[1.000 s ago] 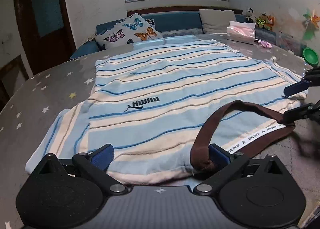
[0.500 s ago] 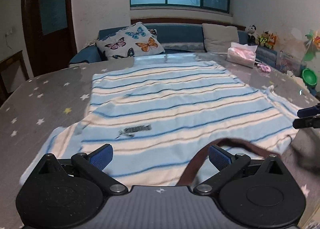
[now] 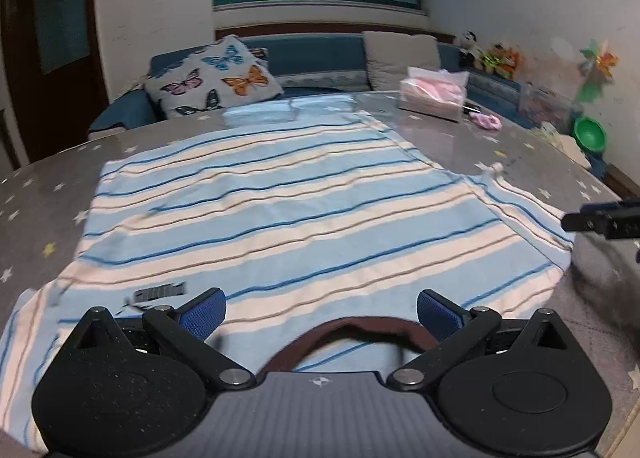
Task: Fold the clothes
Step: 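Grasp the garment hem with the right gripper and fold it over the body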
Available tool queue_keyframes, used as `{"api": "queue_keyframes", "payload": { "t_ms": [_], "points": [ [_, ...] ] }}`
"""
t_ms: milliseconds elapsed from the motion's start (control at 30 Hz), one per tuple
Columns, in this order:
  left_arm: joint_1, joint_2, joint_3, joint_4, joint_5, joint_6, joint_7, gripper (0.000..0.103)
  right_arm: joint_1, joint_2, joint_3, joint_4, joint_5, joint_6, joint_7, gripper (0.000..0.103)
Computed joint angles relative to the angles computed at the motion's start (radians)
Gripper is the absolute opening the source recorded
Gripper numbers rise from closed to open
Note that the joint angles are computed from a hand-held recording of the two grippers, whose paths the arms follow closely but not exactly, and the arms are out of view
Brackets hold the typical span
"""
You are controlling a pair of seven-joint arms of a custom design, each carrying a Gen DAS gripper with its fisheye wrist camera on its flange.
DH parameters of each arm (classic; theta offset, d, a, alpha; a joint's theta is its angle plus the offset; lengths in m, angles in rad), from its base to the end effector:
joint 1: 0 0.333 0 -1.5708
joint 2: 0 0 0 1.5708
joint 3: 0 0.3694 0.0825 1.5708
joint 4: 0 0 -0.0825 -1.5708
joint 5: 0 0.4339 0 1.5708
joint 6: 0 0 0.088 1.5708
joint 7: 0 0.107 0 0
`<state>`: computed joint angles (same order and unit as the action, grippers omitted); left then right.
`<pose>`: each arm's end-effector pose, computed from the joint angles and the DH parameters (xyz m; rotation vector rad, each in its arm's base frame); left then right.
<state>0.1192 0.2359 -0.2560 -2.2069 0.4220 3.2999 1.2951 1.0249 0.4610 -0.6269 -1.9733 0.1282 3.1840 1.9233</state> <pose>0.6295 -0.1217 0.3915 -1.4918 1.9690 -0.8972 0.6449 0.3145 0.3897 -1.7406 1.6018 -0.6308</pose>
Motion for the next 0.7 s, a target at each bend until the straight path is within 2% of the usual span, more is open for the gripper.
{"api": "queue_keyframes", "payload": {
  "t_ms": [67, 100, 133, 167, 233, 300, 333, 433, 567, 700],
  "points": [
    [-0.004, 0.009, -0.008, 0.013, 0.001, -0.016, 0.003, 0.103, 0.007, 0.015, -0.018, 0.010, 0.008, -0.019, 0.021, 0.055],
    [-0.005, 0.014, -0.013, 0.019, -0.001, -0.024, 0.006, 0.103, -0.013, 0.014, 0.001, 0.012, 0.006, -0.023, 0.022, 0.050],
    [-0.006, 0.018, -0.018, 0.025, -0.004, -0.032, 0.010, 0.103, -0.026, 0.015, 0.014, 0.013, 0.001, -0.024, 0.026, 0.049],
    [-0.008, 0.023, -0.022, 0.032, -0.008, -0.040, 0.015, 0.103, -0.006, 0.024, -0.009, 0.015, -0.010, -0.025, 0.038, 0.049],
    [-0.009, 0.030, -0.033, 0.041, -0.019, -0.054, 0.028, 0.103, 0.051, 0.049, -0.074, 0.017, -0.026, -0.029, 0.066, 0.034],
    [-0.008, 0.036, -0.045, 0.048, -0.030, -0.068, 0.046, 0.103, 0.060, 0.051, -0.084, 0.017, -0.031, -0.030, 0.079, 0.024],
    [-0.013, 0.039, -0.046, 0.052, -0.036, -0.075, 0.055, 0.103, 0.052, 0.046, -0.075, 0.016, -0.031, -0.026, 0.081, 0.014],
    [-0.015, 0.051, -0.061, 0.063, -0.057, -0.090, 0.086, 0.103, 0.013, 0.025, -0.030, 0.010, -0.026, -0.011, 0.077, 0.010],
    [-0.038, 0.057, -0.050, 0.068, -0.078, -0.101, 0.116, 0.103, -0.032, -0.008, 0.030, 0.003, -0.007, 0.025, 0.042, 0.009],
    [-0.042, 0.055, -0.046, 0.063, -0.100, -0.095, 0.133, 0.103, -0.105, -0.047, 0.131, 0.009, 0.019, 0.066, -0.039, 0.009]
  ]
}}
